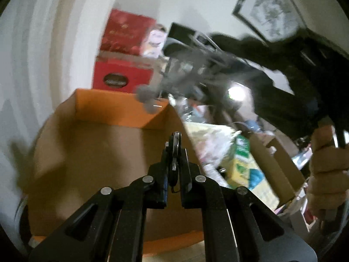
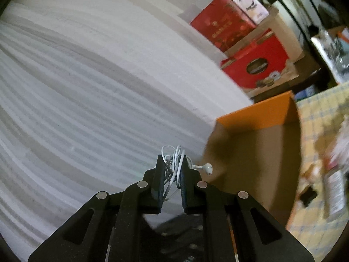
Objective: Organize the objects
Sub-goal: 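Lower the earphone cable into the orange box with the right tool, then open the right tool to release the cable and withdraw it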
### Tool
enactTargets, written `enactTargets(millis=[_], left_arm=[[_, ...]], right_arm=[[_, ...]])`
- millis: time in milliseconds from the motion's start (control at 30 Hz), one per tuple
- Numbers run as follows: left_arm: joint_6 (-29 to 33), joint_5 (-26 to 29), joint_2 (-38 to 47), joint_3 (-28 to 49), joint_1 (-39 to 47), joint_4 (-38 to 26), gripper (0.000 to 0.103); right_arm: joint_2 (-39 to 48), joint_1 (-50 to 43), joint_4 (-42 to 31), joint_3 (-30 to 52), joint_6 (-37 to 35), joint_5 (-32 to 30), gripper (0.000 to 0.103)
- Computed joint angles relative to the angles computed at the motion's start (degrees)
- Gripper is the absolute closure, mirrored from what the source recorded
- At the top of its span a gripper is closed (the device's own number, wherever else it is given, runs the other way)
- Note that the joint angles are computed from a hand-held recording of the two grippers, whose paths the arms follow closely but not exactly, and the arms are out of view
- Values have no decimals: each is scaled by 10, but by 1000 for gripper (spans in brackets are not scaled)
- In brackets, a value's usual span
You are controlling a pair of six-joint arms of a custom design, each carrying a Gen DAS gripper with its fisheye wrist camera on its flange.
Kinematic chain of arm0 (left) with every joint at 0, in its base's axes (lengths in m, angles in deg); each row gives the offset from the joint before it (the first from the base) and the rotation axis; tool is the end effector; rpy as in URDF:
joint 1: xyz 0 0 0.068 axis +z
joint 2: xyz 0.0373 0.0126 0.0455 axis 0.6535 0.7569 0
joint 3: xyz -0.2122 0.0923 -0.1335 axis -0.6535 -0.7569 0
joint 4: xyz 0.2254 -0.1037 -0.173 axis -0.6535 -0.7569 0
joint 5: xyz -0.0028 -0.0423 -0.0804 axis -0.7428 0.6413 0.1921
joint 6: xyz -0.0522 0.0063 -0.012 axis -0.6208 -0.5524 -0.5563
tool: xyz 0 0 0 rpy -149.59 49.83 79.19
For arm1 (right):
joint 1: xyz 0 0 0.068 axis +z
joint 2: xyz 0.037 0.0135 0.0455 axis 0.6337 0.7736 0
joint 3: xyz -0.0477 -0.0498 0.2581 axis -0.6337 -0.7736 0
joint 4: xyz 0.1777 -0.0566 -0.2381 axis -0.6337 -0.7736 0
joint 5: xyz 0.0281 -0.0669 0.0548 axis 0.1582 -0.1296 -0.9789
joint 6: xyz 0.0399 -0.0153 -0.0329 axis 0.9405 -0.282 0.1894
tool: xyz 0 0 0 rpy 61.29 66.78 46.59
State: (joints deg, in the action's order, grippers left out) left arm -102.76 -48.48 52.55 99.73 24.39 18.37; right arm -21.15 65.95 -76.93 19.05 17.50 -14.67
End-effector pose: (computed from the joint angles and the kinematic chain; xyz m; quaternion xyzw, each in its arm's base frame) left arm 0.1499 -0.0487 0.2014 -0.0195 0.8877 -0.2034 0.4126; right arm 0.2595 0.1540 0.2391 -0.0571 0.8157 0.5093 0.2683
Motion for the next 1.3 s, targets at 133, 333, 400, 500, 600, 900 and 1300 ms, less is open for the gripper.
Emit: enactTargets(millis=[133, 333, 400, 500, 600, 900, 1300], left_arm=[[9, 16, 63, 25, 46, -14, 96], [13, -14, 106, 29, 42, -34, 96], [17, -23, 135, 36, 41, -28, 96], [22, -39, 164, 40, 33, -30, 96], [33, -52, 159, 37, 18, -51, 96], [53, -69, 197, 39, 15, -76, 96], [67, -95, 325, 84, 0, -52, 96]], right_arm=[[26, 7, -39, 13, -50, 43, 92], [51, 52, -91, 15, -131, 142, 92], [58, 74, -105, 11, -157, 189, 92], [65, 104, -116, 1, -189, 253, 92], [73, 129, -126, -5, -220, 303, 92], [104, 202, -168, -7, -294, 440, 91], [-50, 152, -199, -82, -272, 377, 64]])
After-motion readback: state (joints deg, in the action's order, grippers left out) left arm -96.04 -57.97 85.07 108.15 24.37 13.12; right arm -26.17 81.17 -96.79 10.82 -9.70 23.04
